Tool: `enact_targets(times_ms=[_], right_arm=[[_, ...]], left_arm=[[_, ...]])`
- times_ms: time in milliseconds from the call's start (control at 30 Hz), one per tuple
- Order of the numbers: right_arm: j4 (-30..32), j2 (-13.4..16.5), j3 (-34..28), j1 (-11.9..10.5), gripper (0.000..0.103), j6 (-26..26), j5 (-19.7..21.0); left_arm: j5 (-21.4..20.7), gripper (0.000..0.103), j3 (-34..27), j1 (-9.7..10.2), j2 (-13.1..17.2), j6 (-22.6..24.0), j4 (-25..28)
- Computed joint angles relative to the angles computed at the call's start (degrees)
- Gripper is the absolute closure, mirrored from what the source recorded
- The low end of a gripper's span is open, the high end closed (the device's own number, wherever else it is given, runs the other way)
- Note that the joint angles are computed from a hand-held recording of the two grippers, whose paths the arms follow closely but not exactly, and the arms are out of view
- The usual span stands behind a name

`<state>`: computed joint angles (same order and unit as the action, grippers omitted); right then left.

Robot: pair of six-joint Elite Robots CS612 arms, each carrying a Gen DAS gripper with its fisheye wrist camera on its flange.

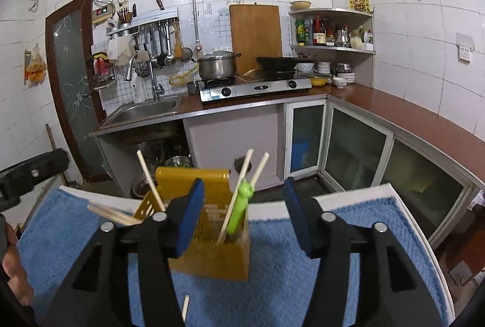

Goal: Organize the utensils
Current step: 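Lower the spoon into the holder and open while the right tool drops the fork in, then move the right tool to the grey spatula while the left tool withdraws from the holder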

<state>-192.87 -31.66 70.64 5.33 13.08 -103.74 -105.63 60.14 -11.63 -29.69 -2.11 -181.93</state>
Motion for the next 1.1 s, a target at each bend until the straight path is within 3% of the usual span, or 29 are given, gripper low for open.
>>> enact_targets(times_ms=[100, 400, 767, 1100], right_arm=[[-1.24, -1.35, 4.11, 0.34, 0.047, -0.12, -0.01], [-3.93, -1.52, 13.13, 1.95, 0.047, 0.05, 0.08], [2.28, -0.75, 15.44, 3.1, 0.047, 2.54, 3.47], [5.17, -0.78, 15.71, 3.68, 0.047, 3.34, 5.68]], left_arm=[[0.52, 0.008, 3.5, 0.64, -1.02, 0.39, -2.11], [3.28, 0.005, 11.22, 1.36, -1.47, 2.63, -2.37], [7.33, 0.005, 15.57, 1.48, -0.35, 5.1, -3.73], [7.41, 0.005, 14.98, 1.9, 0.45, 4.67, -0.04]])
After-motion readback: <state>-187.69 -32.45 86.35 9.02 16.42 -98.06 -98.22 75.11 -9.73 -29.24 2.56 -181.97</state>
